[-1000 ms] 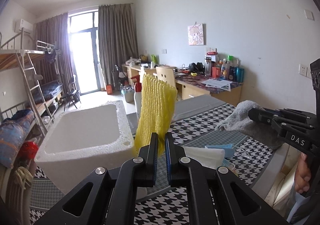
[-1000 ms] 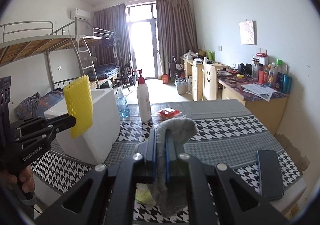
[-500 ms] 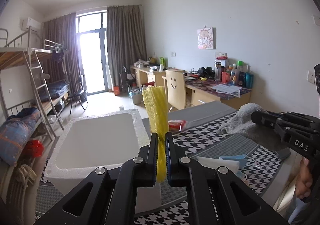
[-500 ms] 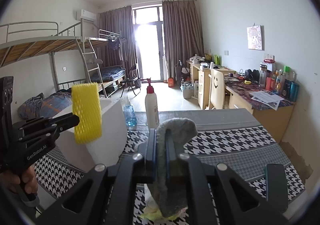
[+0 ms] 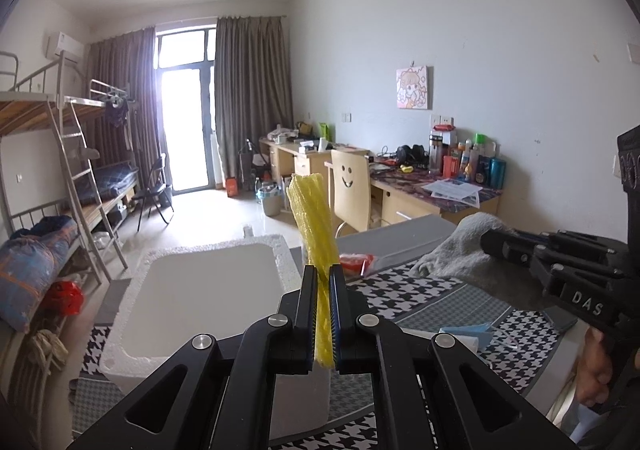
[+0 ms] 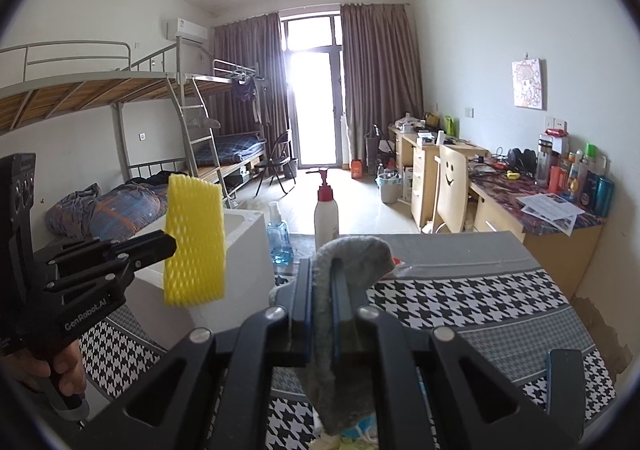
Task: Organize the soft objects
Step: 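Carry the yellow net and grey sock over the white foam box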
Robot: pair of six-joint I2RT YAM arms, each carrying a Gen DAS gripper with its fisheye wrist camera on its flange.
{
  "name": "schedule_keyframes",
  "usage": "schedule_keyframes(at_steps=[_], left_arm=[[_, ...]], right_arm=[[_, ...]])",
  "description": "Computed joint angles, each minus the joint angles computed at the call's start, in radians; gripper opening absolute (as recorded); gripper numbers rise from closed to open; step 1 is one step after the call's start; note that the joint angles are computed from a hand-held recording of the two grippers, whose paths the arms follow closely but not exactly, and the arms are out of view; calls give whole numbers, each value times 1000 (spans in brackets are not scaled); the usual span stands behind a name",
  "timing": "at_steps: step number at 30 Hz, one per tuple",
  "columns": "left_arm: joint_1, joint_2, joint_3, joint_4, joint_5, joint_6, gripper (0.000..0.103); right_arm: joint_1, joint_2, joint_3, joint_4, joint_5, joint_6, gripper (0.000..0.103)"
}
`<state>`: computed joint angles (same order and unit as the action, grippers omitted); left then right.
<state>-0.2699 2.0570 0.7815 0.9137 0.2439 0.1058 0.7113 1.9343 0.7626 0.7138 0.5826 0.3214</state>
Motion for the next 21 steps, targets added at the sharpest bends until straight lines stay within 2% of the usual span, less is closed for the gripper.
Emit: schedule_keyframes(at_steps=[14,21], left_arm=[[36,-29,2,9,-26,-19,6],[45,-18,24,-8,-83,-30,6]], right_arm=[[11,7,61,-18,-30,-49,10],[12,29,108,-36,-58,-70,10]])
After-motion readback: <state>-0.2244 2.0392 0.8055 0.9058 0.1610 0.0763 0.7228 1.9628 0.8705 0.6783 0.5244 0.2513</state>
